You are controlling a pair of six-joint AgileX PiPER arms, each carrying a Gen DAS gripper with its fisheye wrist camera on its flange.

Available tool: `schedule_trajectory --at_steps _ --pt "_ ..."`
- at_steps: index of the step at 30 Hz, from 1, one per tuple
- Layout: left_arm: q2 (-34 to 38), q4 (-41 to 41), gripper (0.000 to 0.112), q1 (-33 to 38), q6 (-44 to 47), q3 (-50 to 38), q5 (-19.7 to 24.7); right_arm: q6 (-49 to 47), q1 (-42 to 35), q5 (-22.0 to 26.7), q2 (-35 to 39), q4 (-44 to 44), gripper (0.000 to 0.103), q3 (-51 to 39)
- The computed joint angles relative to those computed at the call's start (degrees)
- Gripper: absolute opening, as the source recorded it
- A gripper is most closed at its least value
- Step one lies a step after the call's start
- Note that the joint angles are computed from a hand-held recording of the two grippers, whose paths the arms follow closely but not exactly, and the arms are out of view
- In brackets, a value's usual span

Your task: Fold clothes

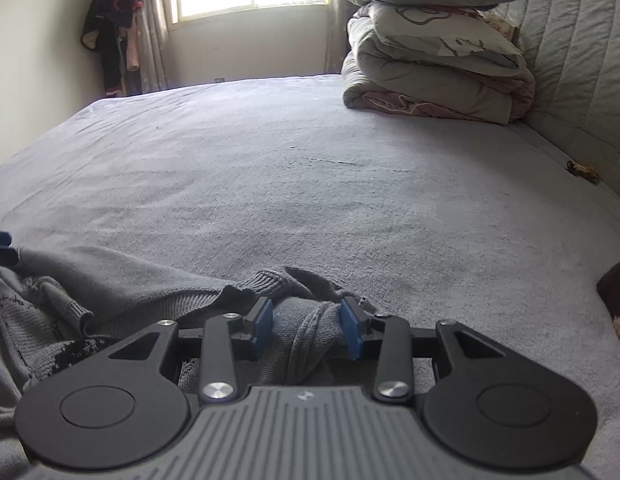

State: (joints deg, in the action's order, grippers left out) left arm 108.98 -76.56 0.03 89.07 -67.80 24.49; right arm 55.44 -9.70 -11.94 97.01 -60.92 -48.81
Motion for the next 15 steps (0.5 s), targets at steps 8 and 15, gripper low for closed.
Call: schedule_trajectory --at_steps 8,15 --pt "3.28 11.49 0.055 -4.2 -4.44 -2.97 5.14 -2.8 0.48 -1.48 1.25 -3.12 0.041 -0.64" --pt "5.69 24.51 0.055 -8.19 -13.45 -5.74 0.15 -15.52 2.45 -0.56 2.12 3.36 0.042 -0.67"
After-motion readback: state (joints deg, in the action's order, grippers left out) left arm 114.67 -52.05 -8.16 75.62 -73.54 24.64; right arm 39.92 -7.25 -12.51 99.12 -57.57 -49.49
